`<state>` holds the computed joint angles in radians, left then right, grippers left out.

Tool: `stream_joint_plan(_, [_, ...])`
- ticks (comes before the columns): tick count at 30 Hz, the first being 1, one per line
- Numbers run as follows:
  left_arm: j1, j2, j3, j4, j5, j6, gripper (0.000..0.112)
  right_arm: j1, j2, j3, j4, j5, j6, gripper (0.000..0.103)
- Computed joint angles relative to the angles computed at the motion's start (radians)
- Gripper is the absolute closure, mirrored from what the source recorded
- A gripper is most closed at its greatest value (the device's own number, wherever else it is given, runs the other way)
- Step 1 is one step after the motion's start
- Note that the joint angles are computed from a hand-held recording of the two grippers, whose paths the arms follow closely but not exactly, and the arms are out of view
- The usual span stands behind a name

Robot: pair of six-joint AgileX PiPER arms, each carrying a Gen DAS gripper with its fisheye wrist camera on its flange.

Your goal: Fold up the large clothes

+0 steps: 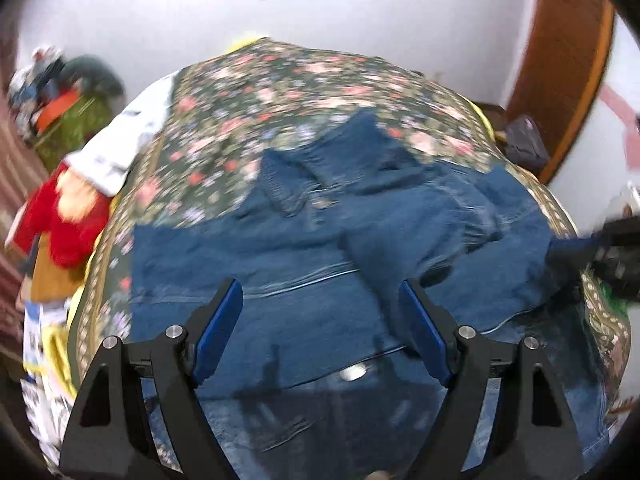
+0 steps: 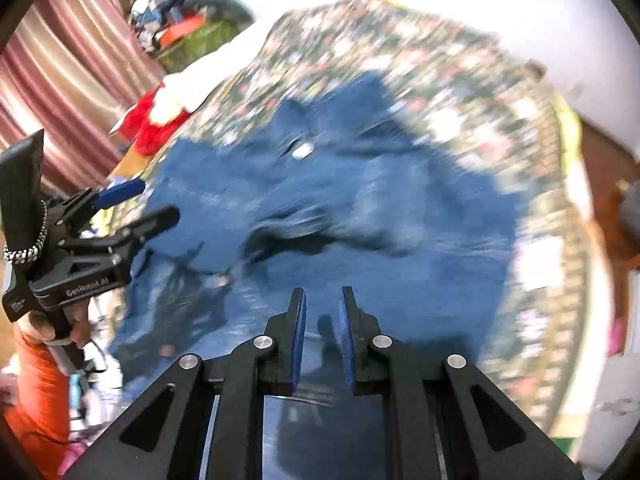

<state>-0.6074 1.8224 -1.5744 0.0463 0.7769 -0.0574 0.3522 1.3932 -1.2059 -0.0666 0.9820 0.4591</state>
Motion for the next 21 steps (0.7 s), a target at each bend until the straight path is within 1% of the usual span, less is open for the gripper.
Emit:
stream_joint_plan(2, [-0.054,0.060,-0.065,0.023,0.020,0.006,0.032,-0.023,-0.058,0.040,-0.098,0.013,0.035,0.091])
stream_joint_plan(4, [-0.095,0.136,-0.146,0.035,0.057,0.014,0.031,-0.060,-0.092,0.078,-0.136,0.013,0.035,0.091])
stream_joint_plan(7, [-0.136,0.275,-0.301,0.066,0.151,0.008,0.030,-0.152,-0.115,0.133,-0.070,-0.015,-0.029,0.091])
stream_joint_plan(8, [-0.157,0.349,-0.393,0.108,0.209,-0.018,0.030,-0.192,-0.113,0.154,-0.019,-0.034,-0.071,0.091])
stream_joint_plan(10, [-0.178,0.429,-0.494,0.150,0.263,-0.038,0.030,-0.235,-0.089,0.187,0.060,-0.074,-0.131,0.091])
stream_joint_plan(11, [-0.188,0.460,-0.538,0.174,0.279,-0.053,0.030,-0.245,-0.068,0.201,0.082,-0.094,-0.146,0.091])
stream_joint_plan(14, [-0.215,0.504,-0.612,0.248,0.277,-0.084,0.030,-0.223,0.002,0.242,0.036,-0.151,-0.095,0.091])
stream_joint_plan(15, [-0.218,0.502,-0.613,0.263,0.270,-0.084,0.030,-0.217,0.028,0.254,0.025,-0.166,-0.091,0.091])
stream_joint_plan(16, [-0.224,0.493,-0.599,0.286,0.251,-0.093,0.030,-0.213,0.045,0.270,0.029,-0.184,-0.102,0.091])
stream_joint_plan(17, [-0.233,0.467,-0.551,0.340,0.204,-0.123,0.030,-0.207,0.057,0.287,0.024,-0.207,-0.107,0.091])
stream_joint_plan(19, [-0.242,0.436,-0.497,0.437,0.146,-0.180,0.030,-0.189,0.044,0.319,-0.008,-0.249,-0.091,0.091])
stream_joint_plan(21, [-0.228,0.412,-0.470,0.484,0.115,-0.224,0.031,-0.171,0.025,0.336,-0.040,-0.259,-0.075,0.091])
